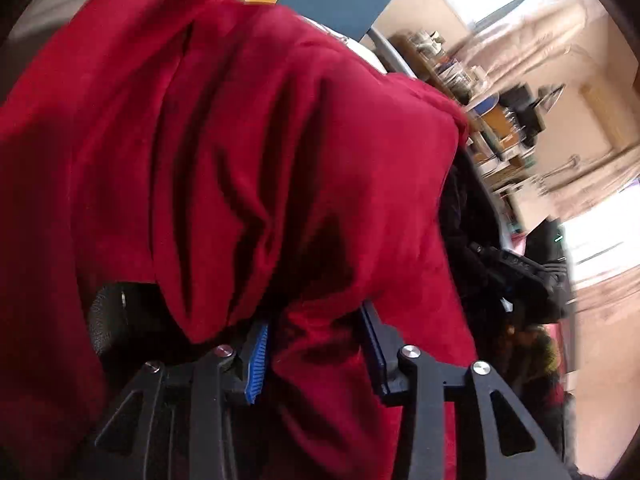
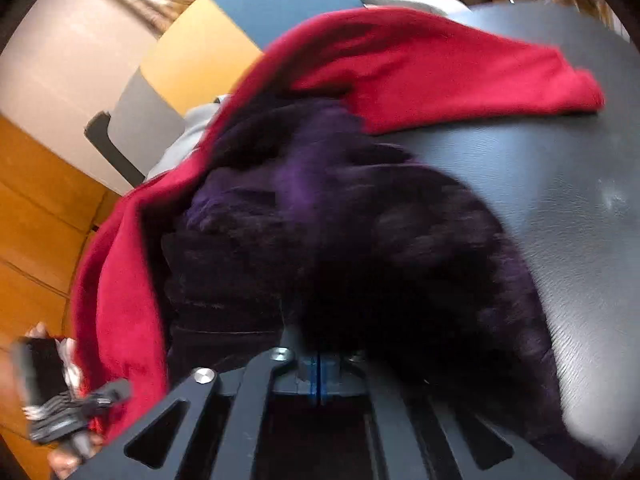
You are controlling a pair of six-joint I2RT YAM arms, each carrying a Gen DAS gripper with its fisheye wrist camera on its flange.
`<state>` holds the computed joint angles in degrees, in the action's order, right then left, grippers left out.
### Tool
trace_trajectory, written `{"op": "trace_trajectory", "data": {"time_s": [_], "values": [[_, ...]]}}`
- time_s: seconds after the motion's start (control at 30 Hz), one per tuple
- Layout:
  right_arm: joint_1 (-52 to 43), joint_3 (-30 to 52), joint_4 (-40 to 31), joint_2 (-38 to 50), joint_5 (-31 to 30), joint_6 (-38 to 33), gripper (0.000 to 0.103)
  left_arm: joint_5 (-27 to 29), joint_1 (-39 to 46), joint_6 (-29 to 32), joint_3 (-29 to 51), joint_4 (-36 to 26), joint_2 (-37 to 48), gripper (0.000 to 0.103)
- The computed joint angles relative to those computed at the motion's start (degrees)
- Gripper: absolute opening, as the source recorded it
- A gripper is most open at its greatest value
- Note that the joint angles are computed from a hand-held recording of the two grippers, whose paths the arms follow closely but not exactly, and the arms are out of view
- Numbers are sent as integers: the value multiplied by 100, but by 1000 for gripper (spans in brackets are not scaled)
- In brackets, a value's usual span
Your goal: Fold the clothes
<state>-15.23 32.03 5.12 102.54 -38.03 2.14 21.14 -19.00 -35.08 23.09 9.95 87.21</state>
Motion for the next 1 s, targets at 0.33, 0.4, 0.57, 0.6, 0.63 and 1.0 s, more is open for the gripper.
{"op": "trace_trajectory", "data": {"time_s": [0.33,0.4,0.57,0.6,0.63,1.0], "values": [[-2213,2026,-1055,865,1669,-1105,0,-911,343,1178,656,-1892,-428,46],[-2472,2706,-1328,1217,2002,-895,0,-781,814,1358,547,-1976,-434,48],[-2676,3964,-1967,1847,2864,-423,0,-892,772,1473,285,-1935,-756,45],[-2656,4117,-2069,1882,3086,-291,0,-994,662,1385,213,-1954,-873,45],[-2637,4278,-2179,1923,3309,-161,0,-1092,553,1291,141,-1975,-992,45],[-3238,3342,-1881,476,3165,-1130,87,-1036,720,1602,24,-2360,-3422,53]]}}
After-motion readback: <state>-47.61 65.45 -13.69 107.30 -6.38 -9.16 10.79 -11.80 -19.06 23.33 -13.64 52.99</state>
